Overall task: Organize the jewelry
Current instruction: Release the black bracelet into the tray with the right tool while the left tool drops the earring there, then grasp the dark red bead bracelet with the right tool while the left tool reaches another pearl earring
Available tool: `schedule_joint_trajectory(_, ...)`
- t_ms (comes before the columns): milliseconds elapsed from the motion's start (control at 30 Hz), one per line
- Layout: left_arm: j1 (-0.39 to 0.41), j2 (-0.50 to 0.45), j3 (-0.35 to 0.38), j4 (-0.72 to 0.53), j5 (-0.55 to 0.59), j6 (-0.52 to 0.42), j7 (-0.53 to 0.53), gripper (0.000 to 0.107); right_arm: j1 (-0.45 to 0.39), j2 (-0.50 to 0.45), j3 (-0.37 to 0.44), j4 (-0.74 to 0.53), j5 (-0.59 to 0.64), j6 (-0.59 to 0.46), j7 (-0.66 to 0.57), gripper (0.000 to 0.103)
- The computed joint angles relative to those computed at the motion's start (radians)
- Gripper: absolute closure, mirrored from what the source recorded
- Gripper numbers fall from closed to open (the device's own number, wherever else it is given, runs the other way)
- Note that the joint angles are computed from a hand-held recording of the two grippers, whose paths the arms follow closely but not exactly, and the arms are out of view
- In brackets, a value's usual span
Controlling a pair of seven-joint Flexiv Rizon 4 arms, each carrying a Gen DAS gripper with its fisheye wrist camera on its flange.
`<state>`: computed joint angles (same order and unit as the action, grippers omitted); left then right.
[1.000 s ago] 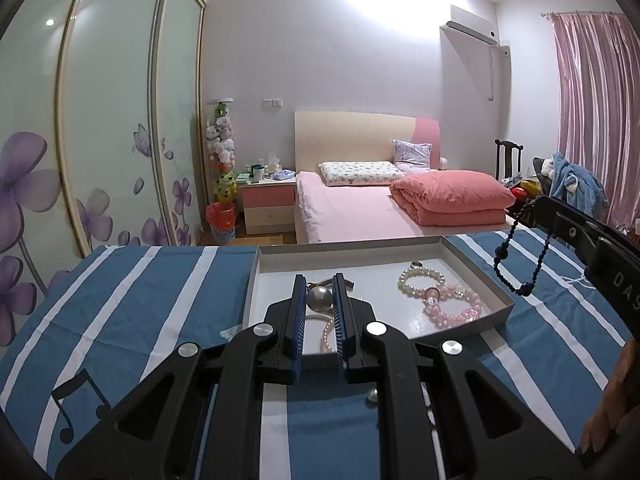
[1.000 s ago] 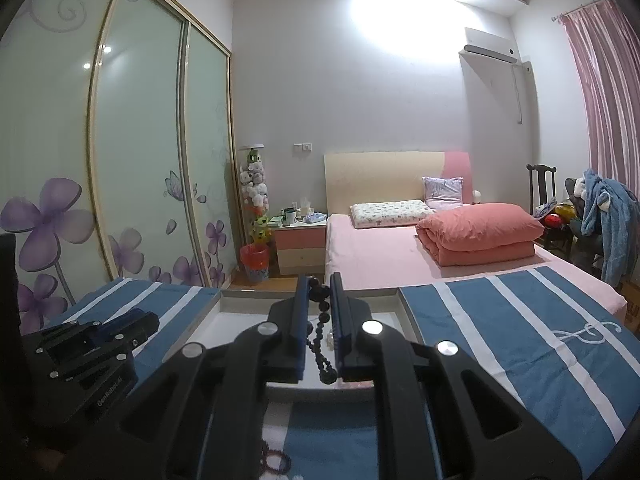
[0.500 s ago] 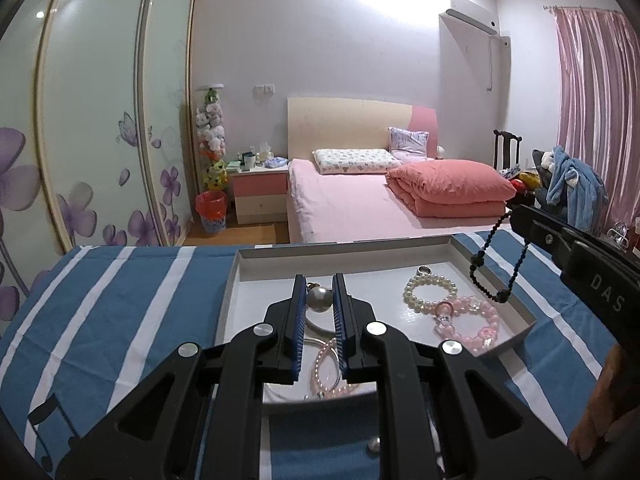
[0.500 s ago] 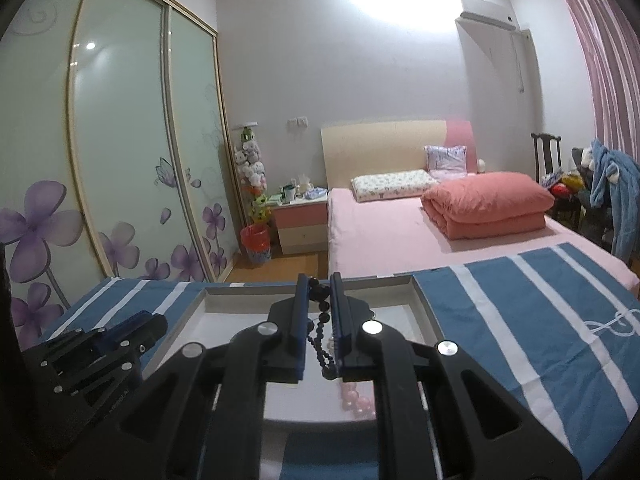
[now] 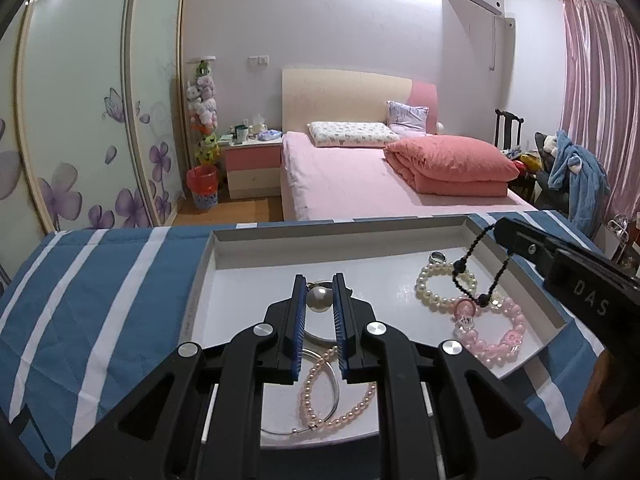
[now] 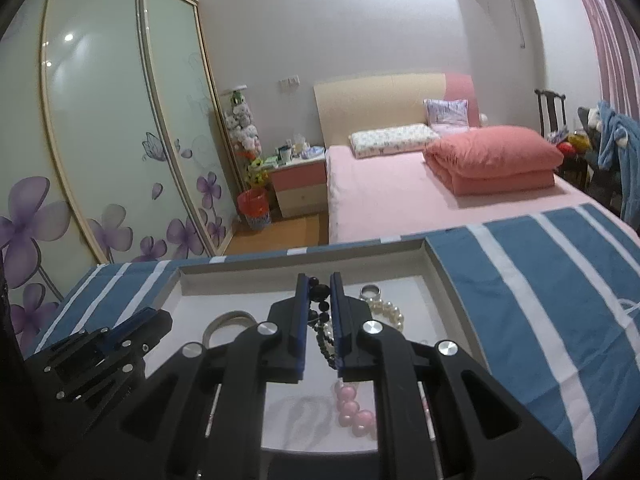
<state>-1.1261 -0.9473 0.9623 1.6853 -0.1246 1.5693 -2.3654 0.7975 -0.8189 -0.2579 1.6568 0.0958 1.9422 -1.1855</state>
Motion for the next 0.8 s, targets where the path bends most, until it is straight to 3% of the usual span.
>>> schedule_joint_trajectory(267, 0.034, 0.01, -0.032, -0.026, 0.019, -0.021, 0.002, 0.092, -0.04, -0.005, 0.035, -0.015, -0.039, -0.049, 0.044, 0.088)
schedule_joint_trajectory(333, 0.057, 0.023, -0.056, -0.03, 0.031, -0.019, 0.003, 0.089, -0.051, -0.001, 0.046, -0.01, -0.052, -0.047, 0.053, 0.071)
schedule_joint_trajectory(433, 0.06, 0.034, -0.054, -0.018, 0.045, -0.012, -0.018, 0.078, -0.04, 0.002, 0.028, 0.001, -0.049, -0.034, 0.059, 0.07)
schedule_joint_trajectory(800, 0.016, 0.047, -0.009, 0.022, 0.062, -0.018, -0.067, 0.078, -0.021, 0.021, 0.011, 0.038, -0.041, -0.021, 0.052, 0.07)
